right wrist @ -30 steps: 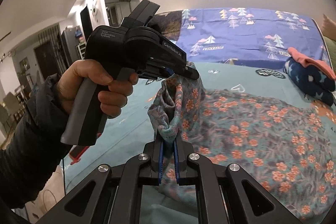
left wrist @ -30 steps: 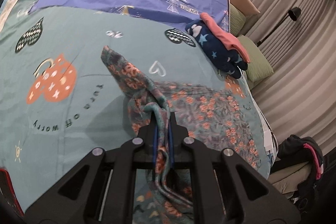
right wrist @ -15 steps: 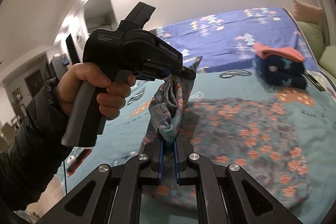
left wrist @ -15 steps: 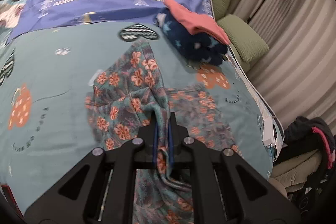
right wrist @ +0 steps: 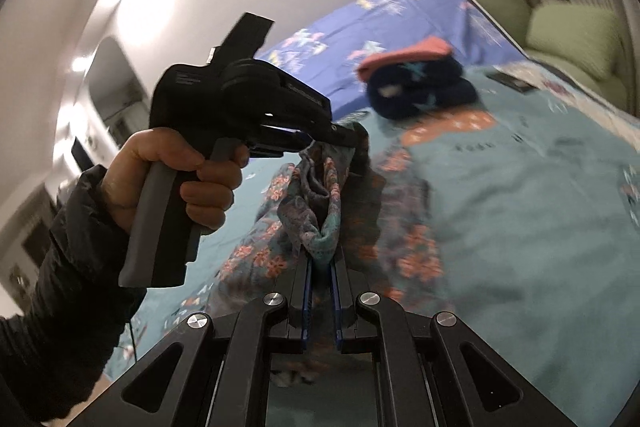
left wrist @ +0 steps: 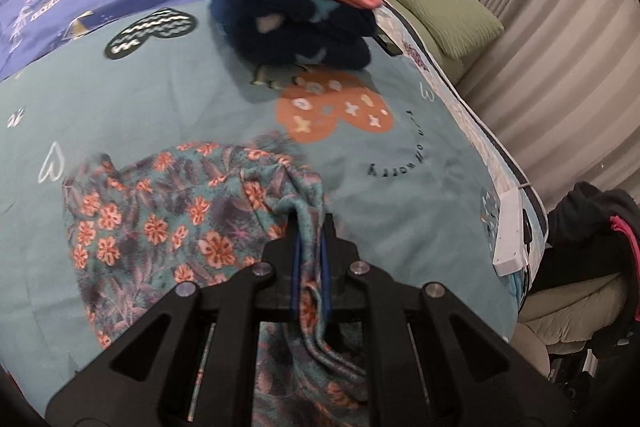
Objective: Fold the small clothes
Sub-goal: 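Grasp the shirt's end with both grippers and lift it, then fold the held end over the shirt and open both grippers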
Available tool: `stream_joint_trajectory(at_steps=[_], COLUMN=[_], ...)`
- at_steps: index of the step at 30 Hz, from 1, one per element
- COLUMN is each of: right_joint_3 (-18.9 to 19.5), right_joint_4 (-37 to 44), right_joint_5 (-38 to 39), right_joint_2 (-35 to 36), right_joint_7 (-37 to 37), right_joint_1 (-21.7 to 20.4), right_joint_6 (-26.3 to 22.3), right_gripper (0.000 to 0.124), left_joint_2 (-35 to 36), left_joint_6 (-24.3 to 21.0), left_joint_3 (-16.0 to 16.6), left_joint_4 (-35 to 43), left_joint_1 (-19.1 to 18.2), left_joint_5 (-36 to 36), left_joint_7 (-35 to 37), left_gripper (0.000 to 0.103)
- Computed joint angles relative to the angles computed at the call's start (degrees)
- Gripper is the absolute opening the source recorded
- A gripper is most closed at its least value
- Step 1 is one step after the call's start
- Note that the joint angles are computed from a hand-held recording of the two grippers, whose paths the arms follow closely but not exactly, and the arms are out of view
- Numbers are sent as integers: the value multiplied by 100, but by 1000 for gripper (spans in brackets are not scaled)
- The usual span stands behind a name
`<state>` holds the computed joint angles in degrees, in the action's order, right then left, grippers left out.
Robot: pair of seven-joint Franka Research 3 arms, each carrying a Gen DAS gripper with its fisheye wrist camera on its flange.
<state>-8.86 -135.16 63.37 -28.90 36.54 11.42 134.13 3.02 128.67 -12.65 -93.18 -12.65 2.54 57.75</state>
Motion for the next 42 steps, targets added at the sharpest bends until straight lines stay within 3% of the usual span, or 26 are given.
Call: stream_joint_trajectory(at_steps=[5,10,13,17,19,21,24,30,32,35,39,42], right_joint_3=[-140,-182,-99,-185,-218,-273,-261,-88,-65,6,138,164], right_joint_4=[96,228,185,324,356,430,538,725,789,853,862,829], right_joint_5=[83,-165,-359,-457,-430,-327,-218,-291,-345,-459,-710,-811], right_joint_2=[149,456,520,756,822,920,1036,1102,1156,1175,1084,969], right_joint_7=[9,351,551,715,726,788,843,941,1021,1095,1201,1281], right_joint_1=[-112,-346,-481,-619,-694,-766,-878,-995,-998,-988,-928,-862], right_joint_6=[-146,-668,-735,-1180,-1387,-1669,-1923,-1941,-1955,-1881,-1573,-1361], right_gripper=[7,7,7,7,7,7,7,13,26,27,26,8], left_joint_2=[363,649,601,48,-395,-1067,-1989,-3192,-3447,-3553,-3597,-3640], left_joint_6=[-174,-420,-297,181,385,738,865,280,210,33,-93,-16], left_joint_3=[-69,-117,-128,-144,-123,-79,-64,-165,-212,-341,-476,-436], left_joint_4=[453,635,518,-69,-537,-1302,-2287,-3463,-3749,-3908,-4077,-4180], left_joint_1=[-123,-280,-318,-279,-272,-266,-326,-565,-628,-615,-569,-576], left_joint_5=[223,527,587,466,550,373,354,502,563,829,1209,1295], left_joint_7=[-31,133,226,540,488,586,664,442,357,190,-88,-294], left_gripper=[10,11,20,31,42,46,46,49,49,49,49,48])
